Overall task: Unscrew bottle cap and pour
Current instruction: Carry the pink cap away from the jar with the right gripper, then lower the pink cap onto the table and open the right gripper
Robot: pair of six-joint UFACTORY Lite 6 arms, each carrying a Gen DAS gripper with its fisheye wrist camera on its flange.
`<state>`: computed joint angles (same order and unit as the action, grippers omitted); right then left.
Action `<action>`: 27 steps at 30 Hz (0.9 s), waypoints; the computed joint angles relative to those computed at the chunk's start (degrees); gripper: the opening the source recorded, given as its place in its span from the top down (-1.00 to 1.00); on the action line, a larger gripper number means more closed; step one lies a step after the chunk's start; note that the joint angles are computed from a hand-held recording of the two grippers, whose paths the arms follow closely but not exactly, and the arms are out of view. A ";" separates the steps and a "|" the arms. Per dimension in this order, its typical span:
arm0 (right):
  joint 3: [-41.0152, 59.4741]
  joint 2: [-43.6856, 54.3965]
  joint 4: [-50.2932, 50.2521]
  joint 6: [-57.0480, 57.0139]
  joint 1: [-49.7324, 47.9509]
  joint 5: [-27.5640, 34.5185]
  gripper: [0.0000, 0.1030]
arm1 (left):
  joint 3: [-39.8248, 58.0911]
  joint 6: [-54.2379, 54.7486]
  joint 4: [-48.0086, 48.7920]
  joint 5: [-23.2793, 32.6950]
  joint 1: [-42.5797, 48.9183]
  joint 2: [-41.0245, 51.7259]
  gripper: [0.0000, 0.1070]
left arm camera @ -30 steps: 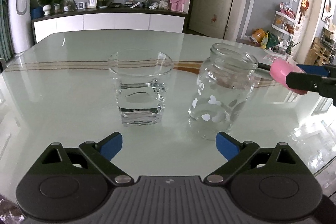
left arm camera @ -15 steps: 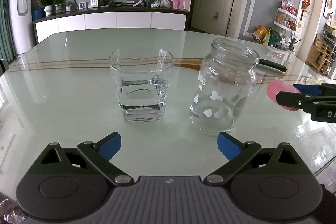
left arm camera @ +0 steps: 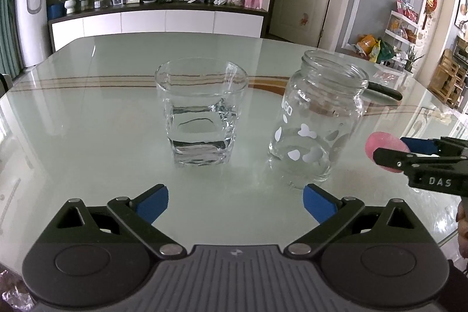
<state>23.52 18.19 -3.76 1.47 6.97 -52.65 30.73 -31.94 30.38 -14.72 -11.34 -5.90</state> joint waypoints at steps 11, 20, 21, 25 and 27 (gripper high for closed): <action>4.19 5.54 1.24 0.60 -0.71 0.34 -0.27 | 0.51 -2.29 2.26 0.20 0.27 0.48 -0.87; 6.31 7.23 2.23 0.63 0.02 1.30 -0.28 | 0.80 -4.15 4.09 -0.08 0.61 1.15 -0.87; 6.41 7.22 2.36 0.54 0.10 1.42 -0.28 | 0.87 -4.50 4.42 -0.08 0.65 1.25 -0.87; 6.70 7.52 2.83 0.08 0.45 1.71 -0.28 | 1.01 -5.59 5.43 -0.19 0.80 1.53 -0.87; 6.92 7.98 2.28 0.13 0.07 1.71 -0.28 | 1.13 -6.18 5.93 -0.24 0.88 1.72 -0.87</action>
<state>30.44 26.17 -1.49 1.60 7.04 -50.93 31.86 -38.12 36.30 -14.97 -10.46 -4.18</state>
